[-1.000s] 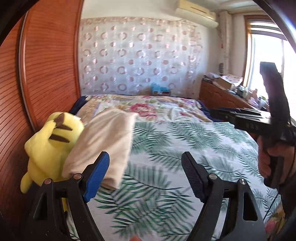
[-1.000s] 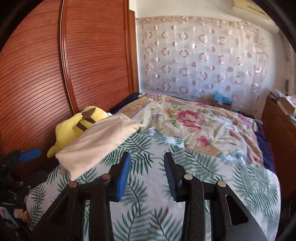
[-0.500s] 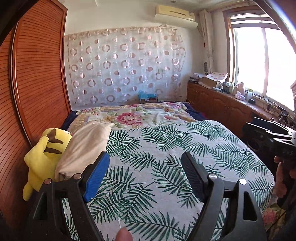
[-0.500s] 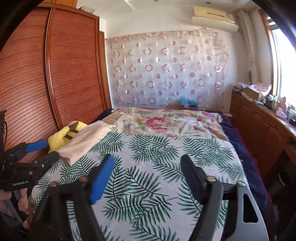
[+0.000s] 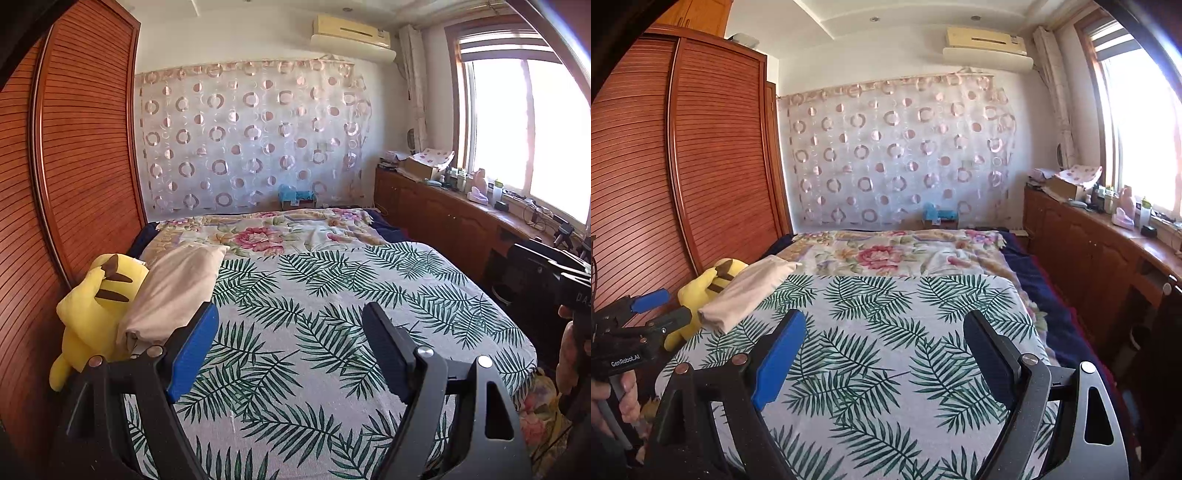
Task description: Fold small clothes
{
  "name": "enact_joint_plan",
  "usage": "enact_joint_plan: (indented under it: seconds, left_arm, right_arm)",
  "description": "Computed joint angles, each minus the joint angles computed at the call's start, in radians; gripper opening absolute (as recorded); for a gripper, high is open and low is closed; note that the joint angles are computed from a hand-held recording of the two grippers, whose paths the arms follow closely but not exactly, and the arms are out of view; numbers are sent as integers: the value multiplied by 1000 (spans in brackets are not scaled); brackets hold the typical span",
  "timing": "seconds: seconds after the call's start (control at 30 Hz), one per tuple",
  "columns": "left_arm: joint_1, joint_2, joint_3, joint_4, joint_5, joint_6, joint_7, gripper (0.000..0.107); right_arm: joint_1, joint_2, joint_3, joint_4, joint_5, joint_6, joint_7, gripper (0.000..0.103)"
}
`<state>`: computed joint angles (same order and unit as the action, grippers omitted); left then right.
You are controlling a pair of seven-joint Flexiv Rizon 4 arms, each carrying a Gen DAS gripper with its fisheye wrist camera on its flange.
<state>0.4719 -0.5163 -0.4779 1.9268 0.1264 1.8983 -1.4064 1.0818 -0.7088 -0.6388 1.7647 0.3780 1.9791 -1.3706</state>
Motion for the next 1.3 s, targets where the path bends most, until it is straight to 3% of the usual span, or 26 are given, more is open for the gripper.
enact_joint_plan:
  seconds: [0.43, 1.3]
  left_arm:
    - [-12, 12, 26, 8, 8, 15, -25, 81]
    - [-22, 22, 41, 5, 14, 18, -45, 81]
  right_arm:
    - [36, 14, -36, 21, 2, -9, -3, 88]
    - [-14, 51, 4, 38, -25, -5, -20, 88]
